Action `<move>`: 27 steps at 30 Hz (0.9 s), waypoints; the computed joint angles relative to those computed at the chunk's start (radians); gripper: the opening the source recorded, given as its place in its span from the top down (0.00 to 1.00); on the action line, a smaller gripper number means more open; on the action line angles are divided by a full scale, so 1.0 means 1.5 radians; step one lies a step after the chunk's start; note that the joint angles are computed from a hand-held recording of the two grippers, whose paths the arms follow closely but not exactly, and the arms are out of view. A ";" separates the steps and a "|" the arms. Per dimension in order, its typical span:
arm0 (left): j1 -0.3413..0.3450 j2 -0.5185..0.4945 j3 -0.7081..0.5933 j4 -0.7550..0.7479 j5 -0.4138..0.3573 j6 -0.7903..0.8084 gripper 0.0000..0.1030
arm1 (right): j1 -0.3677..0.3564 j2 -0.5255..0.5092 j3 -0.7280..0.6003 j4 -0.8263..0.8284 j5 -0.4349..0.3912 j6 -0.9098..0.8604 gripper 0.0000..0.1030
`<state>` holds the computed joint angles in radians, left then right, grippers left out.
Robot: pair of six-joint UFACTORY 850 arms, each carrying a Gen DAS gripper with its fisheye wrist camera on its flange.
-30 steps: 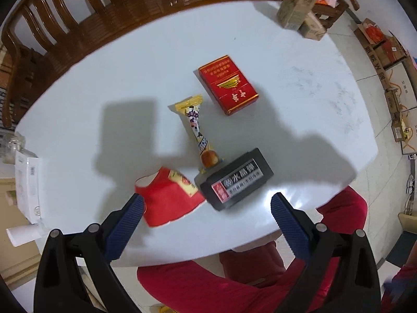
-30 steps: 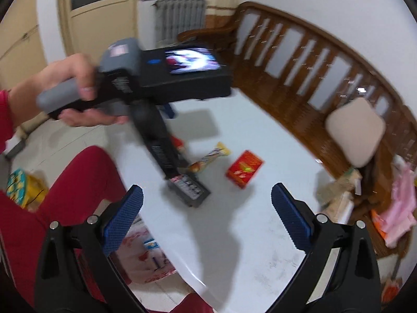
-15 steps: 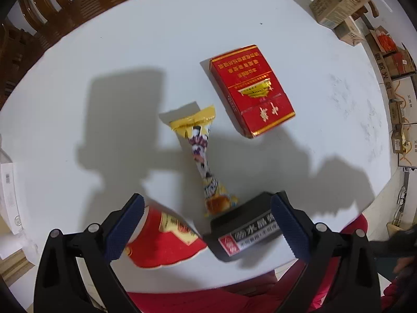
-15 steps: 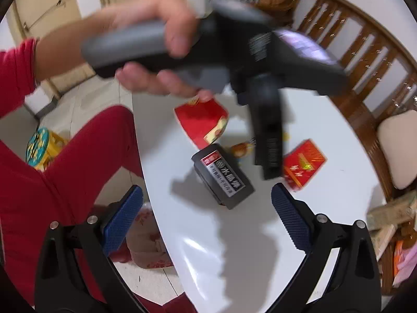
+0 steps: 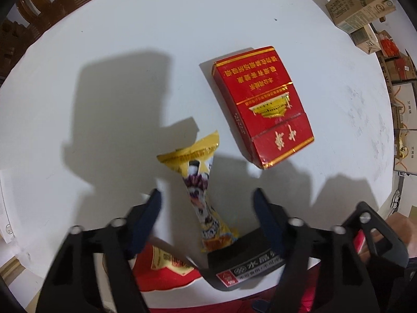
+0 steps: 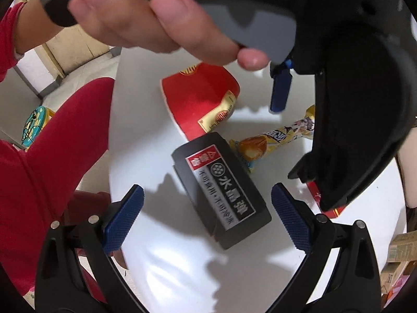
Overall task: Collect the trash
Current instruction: 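Grasp the yellow snack wrapper with the left tool while the right tool grasps the black box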
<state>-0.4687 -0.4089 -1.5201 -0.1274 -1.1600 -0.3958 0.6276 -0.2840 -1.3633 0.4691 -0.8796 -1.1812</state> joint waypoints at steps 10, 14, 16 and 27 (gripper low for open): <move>0.008 -0.007 -0.006 -0.009 0.016 0.002 0.70 | 0.008 -0.027 -0.006 -0.025 0.013 0.017 0.35; 0.006 -0.008 -0.009 0.007 0.018 0.005 0.87 | 0.008 -0.020 0.000 -0.025 0.015 0.031 0.44; 0.007 -0.005 -0.005 0.008 0.026 0.003 0.88 | 0.007 -0.016 0.005 -0.021 0.015 0.040 0.46; -0.024 0.080 0.085 0.027 0.092 -0.021 0.91 | 0.024 0.058 0.095 -0.080 0.152 0.218 0.49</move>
